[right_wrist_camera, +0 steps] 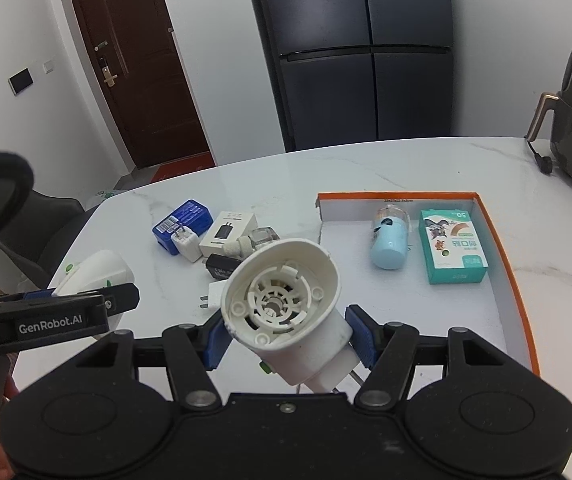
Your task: Organize rigid objects
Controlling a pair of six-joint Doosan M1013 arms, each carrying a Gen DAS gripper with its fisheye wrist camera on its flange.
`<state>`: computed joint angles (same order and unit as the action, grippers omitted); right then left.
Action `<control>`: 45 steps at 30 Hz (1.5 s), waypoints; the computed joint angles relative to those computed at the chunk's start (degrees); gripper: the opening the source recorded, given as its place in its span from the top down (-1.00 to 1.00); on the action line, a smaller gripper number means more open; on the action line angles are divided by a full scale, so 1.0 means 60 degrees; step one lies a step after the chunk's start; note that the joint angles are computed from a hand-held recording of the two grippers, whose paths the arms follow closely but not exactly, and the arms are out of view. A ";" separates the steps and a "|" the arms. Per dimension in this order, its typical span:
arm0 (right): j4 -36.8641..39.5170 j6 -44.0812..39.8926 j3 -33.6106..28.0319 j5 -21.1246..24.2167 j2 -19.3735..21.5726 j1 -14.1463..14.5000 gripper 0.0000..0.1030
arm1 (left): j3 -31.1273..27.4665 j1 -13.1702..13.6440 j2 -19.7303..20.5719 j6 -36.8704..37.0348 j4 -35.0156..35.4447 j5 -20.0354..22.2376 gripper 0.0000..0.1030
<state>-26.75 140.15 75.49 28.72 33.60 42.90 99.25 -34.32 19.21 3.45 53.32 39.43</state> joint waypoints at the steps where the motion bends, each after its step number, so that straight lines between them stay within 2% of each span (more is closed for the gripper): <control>1: -0.0016 0.0038 0.0015 0.0016 -0.0011 -0.0005 -0.44 | -0.0013 -0.0014 0.0012 0.0014 -0.0005 -0.0004 -0.64; 19: -0.0117 0.0332 0.0387 -0.0035 -0.0250 -0.0169 -0.44 | -0.0324 -0.0154 0.0273 0.0361 -0.0227 -0.0186 -0.64; 45: -0.1092 0.1661 0.0983 0.0184 -0.0652 -0.0442 -0.44 | -0.0910 -0.0392 0.0761 0.1198 -0.0666 -0.0514 -0.64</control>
<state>-33.30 150.11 81.39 29.82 29.69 40.25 93.79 -36.67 23.77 10.64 49.32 36.34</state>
